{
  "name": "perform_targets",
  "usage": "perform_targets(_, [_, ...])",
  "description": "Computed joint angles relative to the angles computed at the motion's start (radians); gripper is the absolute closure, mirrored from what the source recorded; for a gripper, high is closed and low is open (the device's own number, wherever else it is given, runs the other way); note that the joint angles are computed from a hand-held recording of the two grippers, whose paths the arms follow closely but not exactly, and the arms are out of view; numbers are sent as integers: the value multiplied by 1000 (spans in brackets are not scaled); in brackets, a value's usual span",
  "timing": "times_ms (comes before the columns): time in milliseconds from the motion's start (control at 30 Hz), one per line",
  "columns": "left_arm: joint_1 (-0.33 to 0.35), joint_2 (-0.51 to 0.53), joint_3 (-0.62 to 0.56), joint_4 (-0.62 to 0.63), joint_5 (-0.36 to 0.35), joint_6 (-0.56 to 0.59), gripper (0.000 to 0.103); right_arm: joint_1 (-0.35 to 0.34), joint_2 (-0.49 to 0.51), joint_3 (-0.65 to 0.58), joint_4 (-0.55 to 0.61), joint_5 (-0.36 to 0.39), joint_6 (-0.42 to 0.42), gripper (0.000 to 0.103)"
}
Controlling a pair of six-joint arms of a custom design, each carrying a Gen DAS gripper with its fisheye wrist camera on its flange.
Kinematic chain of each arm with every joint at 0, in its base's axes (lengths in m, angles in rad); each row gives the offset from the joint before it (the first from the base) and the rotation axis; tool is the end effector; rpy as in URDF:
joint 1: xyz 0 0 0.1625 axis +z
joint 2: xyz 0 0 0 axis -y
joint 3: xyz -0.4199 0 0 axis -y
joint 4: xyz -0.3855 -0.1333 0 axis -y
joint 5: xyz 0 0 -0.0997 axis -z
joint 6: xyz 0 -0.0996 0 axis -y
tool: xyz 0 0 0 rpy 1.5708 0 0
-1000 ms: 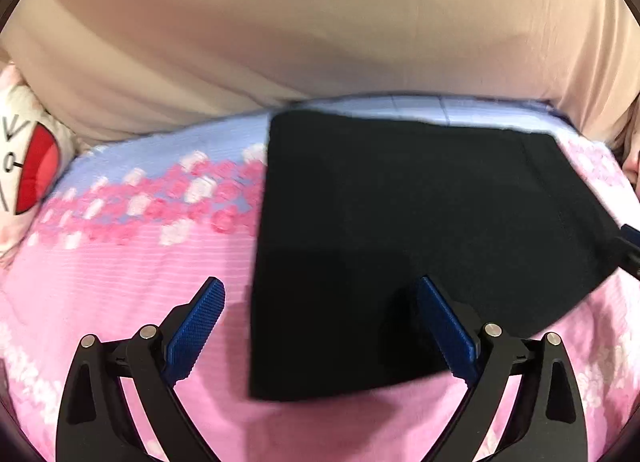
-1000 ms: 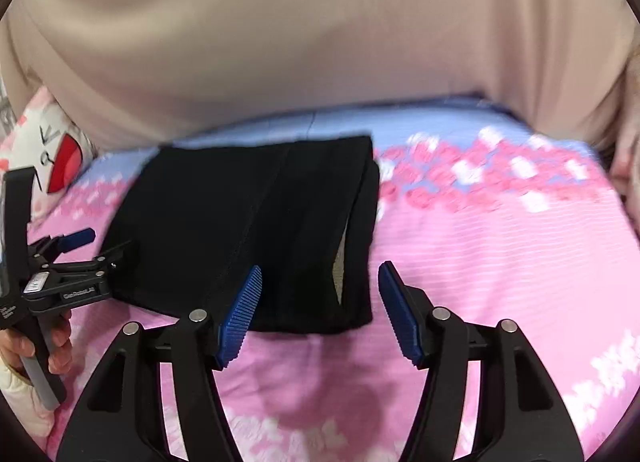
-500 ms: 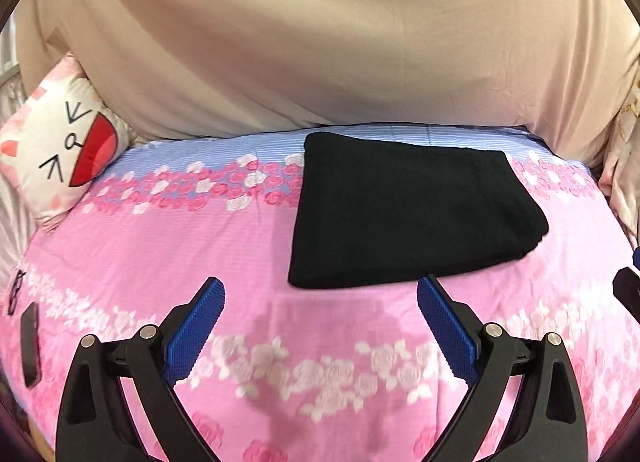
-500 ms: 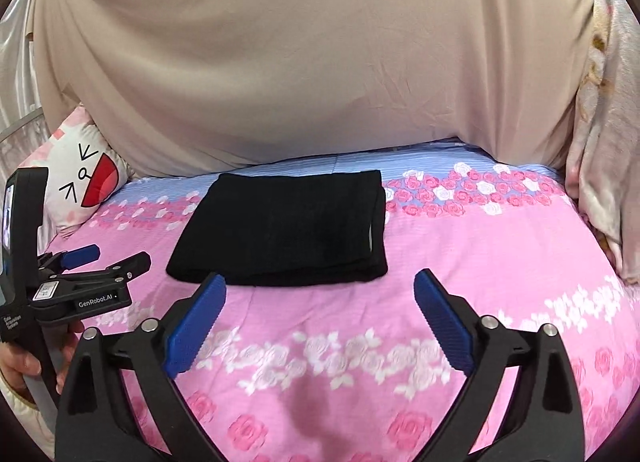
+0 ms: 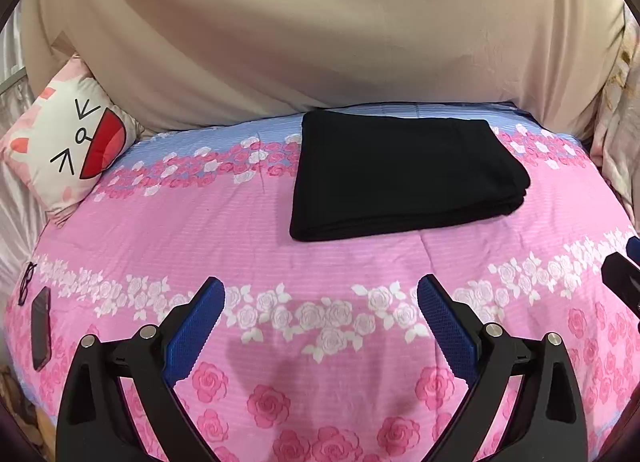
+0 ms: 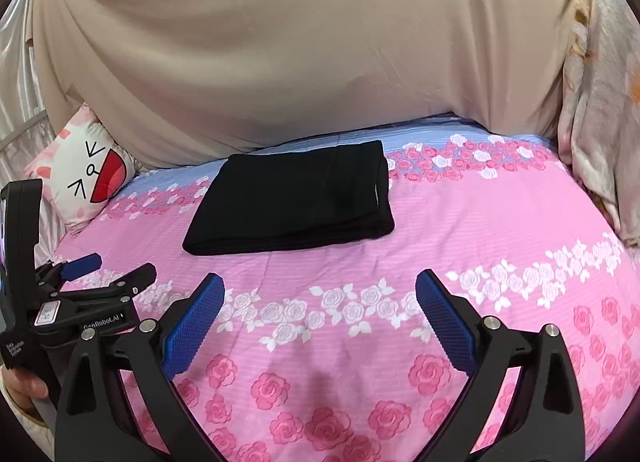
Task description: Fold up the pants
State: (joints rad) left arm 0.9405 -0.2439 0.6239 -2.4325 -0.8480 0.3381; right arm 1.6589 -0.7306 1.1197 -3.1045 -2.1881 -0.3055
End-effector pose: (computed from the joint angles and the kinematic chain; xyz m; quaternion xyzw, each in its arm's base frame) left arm -0.3627 -0.8351 0.1009 0.3482 0.8432 -0.2707 0.3072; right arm 0.1444 -0.7749 0.3537 -0.0047 -0.8176 0.4852 0.3098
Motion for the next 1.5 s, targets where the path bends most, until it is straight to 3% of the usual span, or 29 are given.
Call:
perform_targets(267, [-11, -99, 196, -103, -12, 17, 8, 20, -16, 66, -56, -25, -1, 8])
perform_targets(433, [-5, -123, 233, -80, -26, -7, 8, 29, -16, 90, -90, -47, 5, 8])
perform_targets(1500, [24, -58, 103, -6, -20, 7, 8, 34, 81, -71, 25, -88, -17, 8])
